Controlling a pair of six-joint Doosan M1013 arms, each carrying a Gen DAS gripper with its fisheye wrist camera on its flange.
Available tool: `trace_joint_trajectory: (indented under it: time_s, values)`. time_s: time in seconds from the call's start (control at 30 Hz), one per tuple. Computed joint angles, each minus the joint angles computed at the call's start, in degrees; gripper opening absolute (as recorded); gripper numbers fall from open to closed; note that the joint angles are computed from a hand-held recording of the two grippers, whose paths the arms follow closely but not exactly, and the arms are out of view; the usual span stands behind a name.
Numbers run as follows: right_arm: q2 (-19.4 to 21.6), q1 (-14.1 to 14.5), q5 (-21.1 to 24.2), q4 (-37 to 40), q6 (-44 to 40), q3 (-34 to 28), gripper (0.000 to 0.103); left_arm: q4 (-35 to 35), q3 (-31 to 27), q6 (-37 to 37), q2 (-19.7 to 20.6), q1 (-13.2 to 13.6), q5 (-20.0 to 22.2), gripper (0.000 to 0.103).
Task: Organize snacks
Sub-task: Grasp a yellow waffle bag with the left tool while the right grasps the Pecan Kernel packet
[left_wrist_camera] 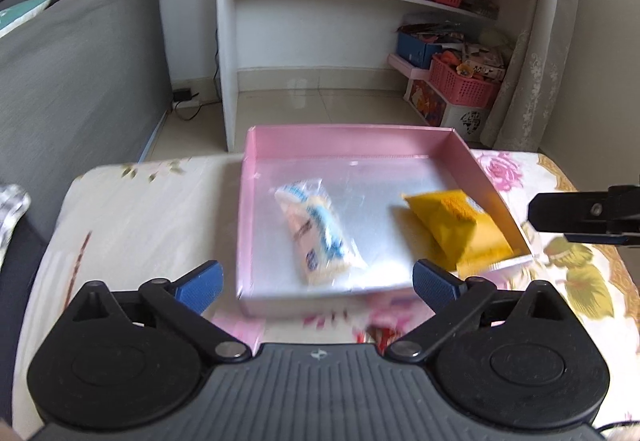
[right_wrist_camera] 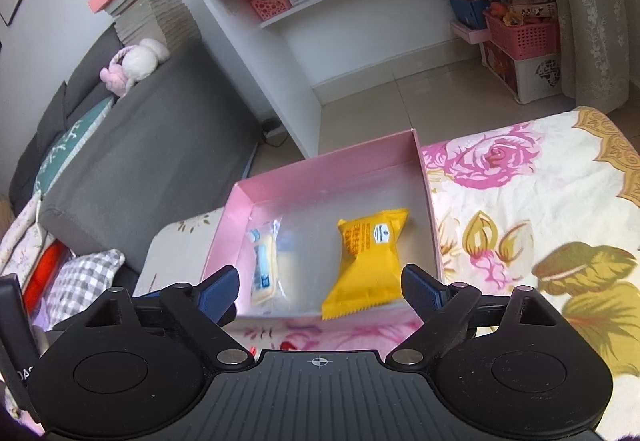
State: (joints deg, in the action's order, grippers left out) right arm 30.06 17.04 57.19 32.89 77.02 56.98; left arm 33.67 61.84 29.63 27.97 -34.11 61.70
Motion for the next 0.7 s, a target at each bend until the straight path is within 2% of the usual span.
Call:
trace_joint_trajectory:
  time_s: [0.23, 0.47, 0.6, 0.7]
  values:
    - [-2.45, 0.24, 2.10, -3.35, 2.70, 2.78, 0.091, -4.19, 1.48, -1.15, -1.69, -0.88, 1.77, 0.103]
    - [-5.29, 0.60, -2.13, -6.63, 0.16, 8.68, 0.091, -4.13, 5.38, -0.64, -3.11, -1.80, -2.09, 0.103]
    - [-6.68, 0.23, -6.23, -5.41, -6.10, 12.11, 0.091, -2.12, 7.99, 0.19, -4.20, -1.95, -6.27, 0.103]
    - [-7.14, -0.34, -7.65, -2.97, -11.17, 14.05, 0.091, -3.80, 9.98, 3.29, -4.96, -1.27, -11.91, 0.102]
